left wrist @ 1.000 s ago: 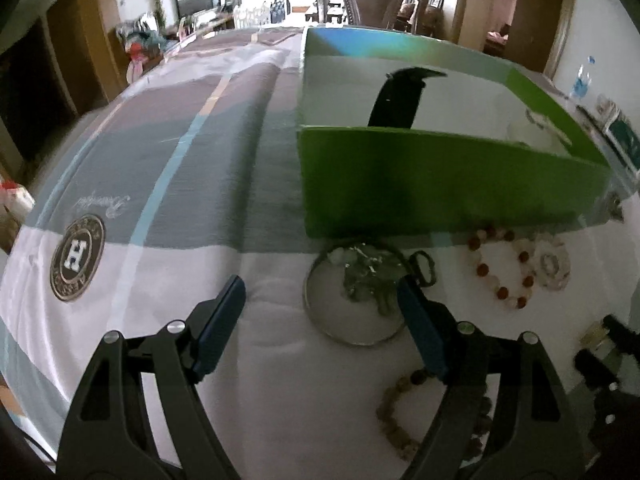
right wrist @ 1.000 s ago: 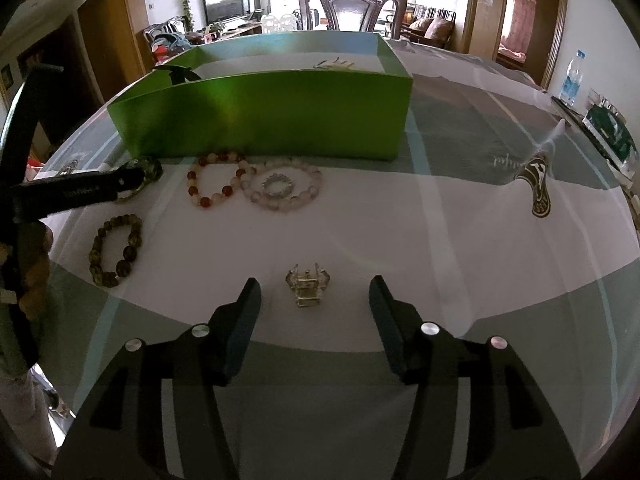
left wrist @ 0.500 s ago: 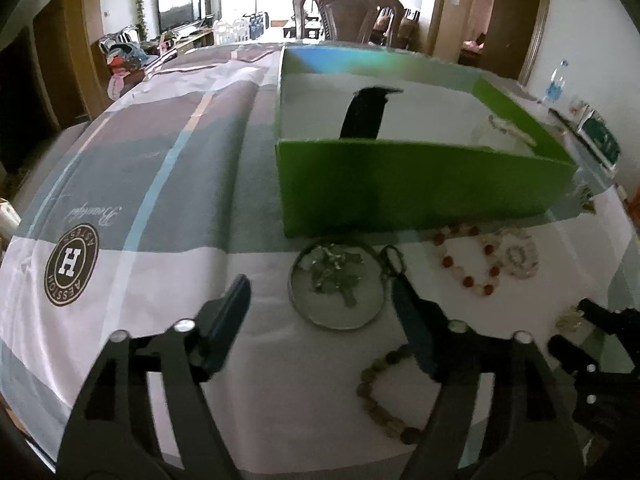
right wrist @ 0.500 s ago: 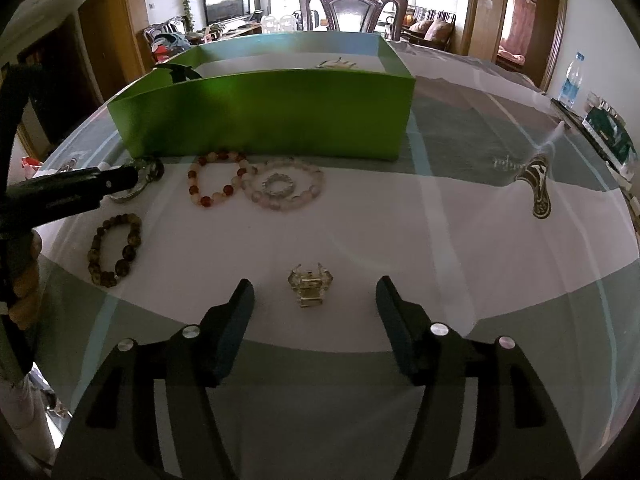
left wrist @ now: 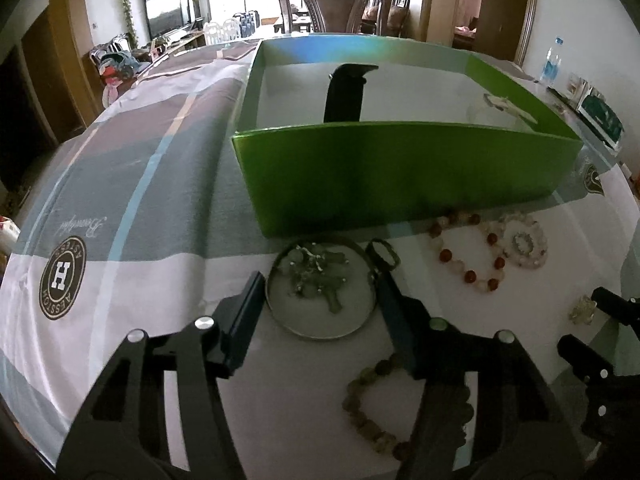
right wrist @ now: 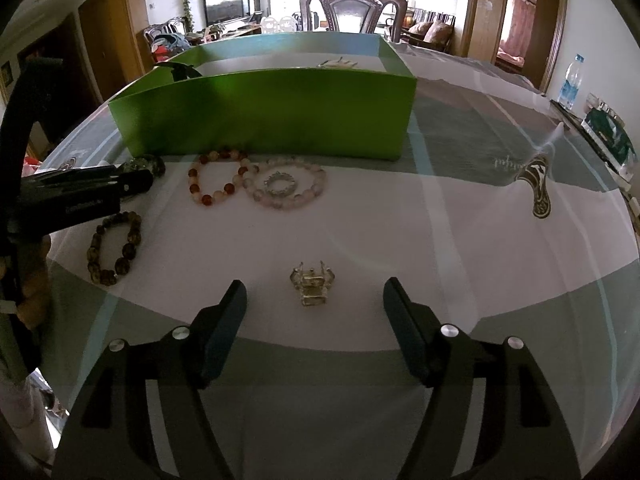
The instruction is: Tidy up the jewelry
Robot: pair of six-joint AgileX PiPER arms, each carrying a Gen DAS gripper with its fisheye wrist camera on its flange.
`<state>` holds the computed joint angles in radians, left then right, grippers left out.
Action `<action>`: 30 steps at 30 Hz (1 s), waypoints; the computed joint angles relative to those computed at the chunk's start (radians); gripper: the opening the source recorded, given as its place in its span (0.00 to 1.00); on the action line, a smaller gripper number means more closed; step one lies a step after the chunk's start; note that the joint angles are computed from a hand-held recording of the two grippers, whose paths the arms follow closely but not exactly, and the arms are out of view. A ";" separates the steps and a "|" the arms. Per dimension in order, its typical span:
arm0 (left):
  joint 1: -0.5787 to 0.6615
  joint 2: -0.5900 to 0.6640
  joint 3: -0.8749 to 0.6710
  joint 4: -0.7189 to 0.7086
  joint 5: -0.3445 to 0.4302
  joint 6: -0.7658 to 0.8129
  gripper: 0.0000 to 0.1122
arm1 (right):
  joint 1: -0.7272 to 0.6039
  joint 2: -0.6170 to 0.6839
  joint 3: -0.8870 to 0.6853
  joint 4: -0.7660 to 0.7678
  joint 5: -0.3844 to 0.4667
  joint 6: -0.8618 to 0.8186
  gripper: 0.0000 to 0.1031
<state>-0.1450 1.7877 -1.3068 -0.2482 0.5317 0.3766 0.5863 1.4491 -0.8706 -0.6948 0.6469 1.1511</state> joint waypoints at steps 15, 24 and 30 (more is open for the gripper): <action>0.075 -0.282 0.245 -0.212 -0.048 0.202 0.51 | 0.007 -0.017 0.020 -0.032 -0.007 0.033 0.53; 0.073 -0.286 0.306 -0.134 -0.069 0.129 0.51 | 0.017 -0.006 0.007 -0.033 -0.014 0.020 0.34; 0.065 -0.303 0.332 -0.188 -0.072 0.192 0.51 | 0.047 0.028 -0.041 -0.033 0.042 0.021 0.38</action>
<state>-0.0805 1.4848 -0.9747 -0.4364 0.4598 0.5685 0.6333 1.4770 -0.9119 -0.7277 0.6893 1.1718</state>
